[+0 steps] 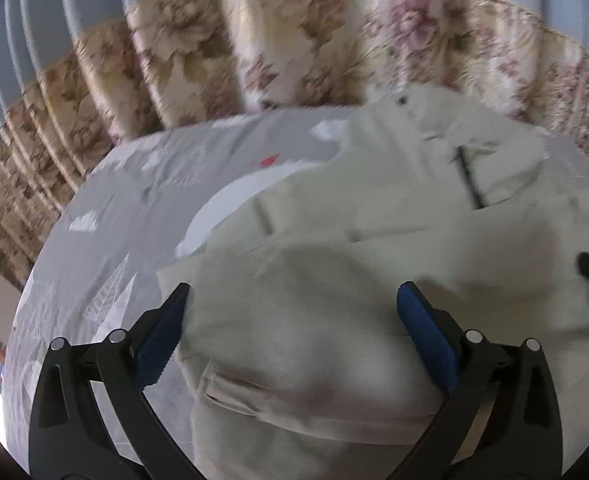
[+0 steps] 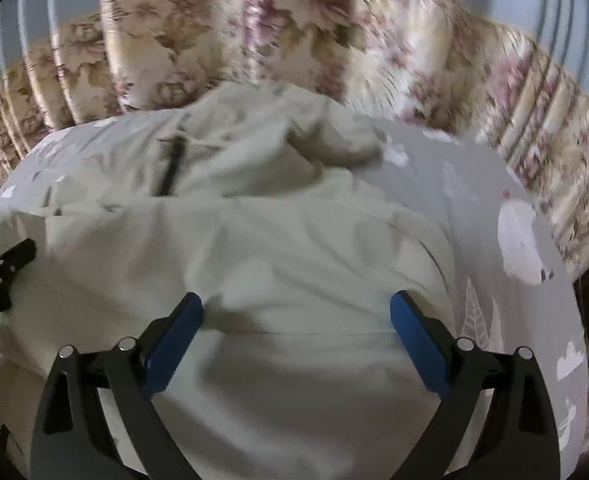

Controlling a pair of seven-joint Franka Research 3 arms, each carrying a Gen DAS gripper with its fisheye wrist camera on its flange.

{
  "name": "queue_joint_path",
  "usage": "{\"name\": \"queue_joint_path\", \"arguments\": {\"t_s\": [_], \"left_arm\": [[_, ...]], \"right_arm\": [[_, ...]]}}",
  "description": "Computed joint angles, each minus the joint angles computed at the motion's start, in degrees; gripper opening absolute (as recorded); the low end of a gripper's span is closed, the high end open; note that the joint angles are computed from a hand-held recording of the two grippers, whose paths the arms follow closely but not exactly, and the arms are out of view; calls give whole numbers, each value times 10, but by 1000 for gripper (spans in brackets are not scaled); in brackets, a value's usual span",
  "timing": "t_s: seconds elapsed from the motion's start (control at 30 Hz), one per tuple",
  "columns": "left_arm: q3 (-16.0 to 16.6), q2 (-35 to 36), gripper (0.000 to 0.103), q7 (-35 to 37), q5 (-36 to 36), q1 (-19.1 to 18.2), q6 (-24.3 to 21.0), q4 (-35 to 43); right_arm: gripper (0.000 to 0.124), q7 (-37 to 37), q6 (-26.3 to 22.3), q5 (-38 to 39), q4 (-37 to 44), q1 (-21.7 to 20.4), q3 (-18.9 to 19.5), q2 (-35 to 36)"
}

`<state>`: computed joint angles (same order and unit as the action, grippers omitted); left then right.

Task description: Fold large clothes

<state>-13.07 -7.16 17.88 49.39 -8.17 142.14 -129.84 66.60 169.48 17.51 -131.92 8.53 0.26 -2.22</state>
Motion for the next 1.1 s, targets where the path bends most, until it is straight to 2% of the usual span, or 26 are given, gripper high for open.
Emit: {"name": "queue_joint_path", "arguments": {"t_s": [0.13,0.23,0.3,0.37,0.4,0.5,0.6,0.7,0.83,0.93,1.07,1.1], "left_arm": [[12,8,100,16,-31,7,24,-19],[6,9,100,12,-15,7,12,-14],[12,-3,99,17,-25,8,35,-26],[19,-25,99,34,-53,11,68,-43],[18,-37,99,35,-52,15,76,-48],[11,-60,100,52,-38,29,75,-30],[11,-25,100,103,-34,40,59,39],[24,47,100,157,-50,44,52,129],[42,152,100,252,-125,39,64,250],[43,250,100,328,-187,32,67,361],[47,360,100,389,-253,19,37,496],[53,391,100,399,-261,11,16,540]], "right_arm": [[101,-40,-2,43,12,-3,-6,22],[101,-61,-5,76,14,-4,-3,24],[100,-93,-33,113,20,-5,-4,13],[100,-181,-80,225,40,-6,-13,0],[101,-203,-94,258,50,-7,-18,-5],[101,-200,-103,257,101,-18,-26,8],[101,-141,-111,183,180,-30,-25,60],[101,-92,-175,166,283,-48,-21,127],[100,-15,-249,137,415,-62,-14,224],[100,33,-271,107,480,-62,-9,279],[97,79,-302,90,552,-71,1,337],[96,86,-307,87,569,-72,3,350]]}}
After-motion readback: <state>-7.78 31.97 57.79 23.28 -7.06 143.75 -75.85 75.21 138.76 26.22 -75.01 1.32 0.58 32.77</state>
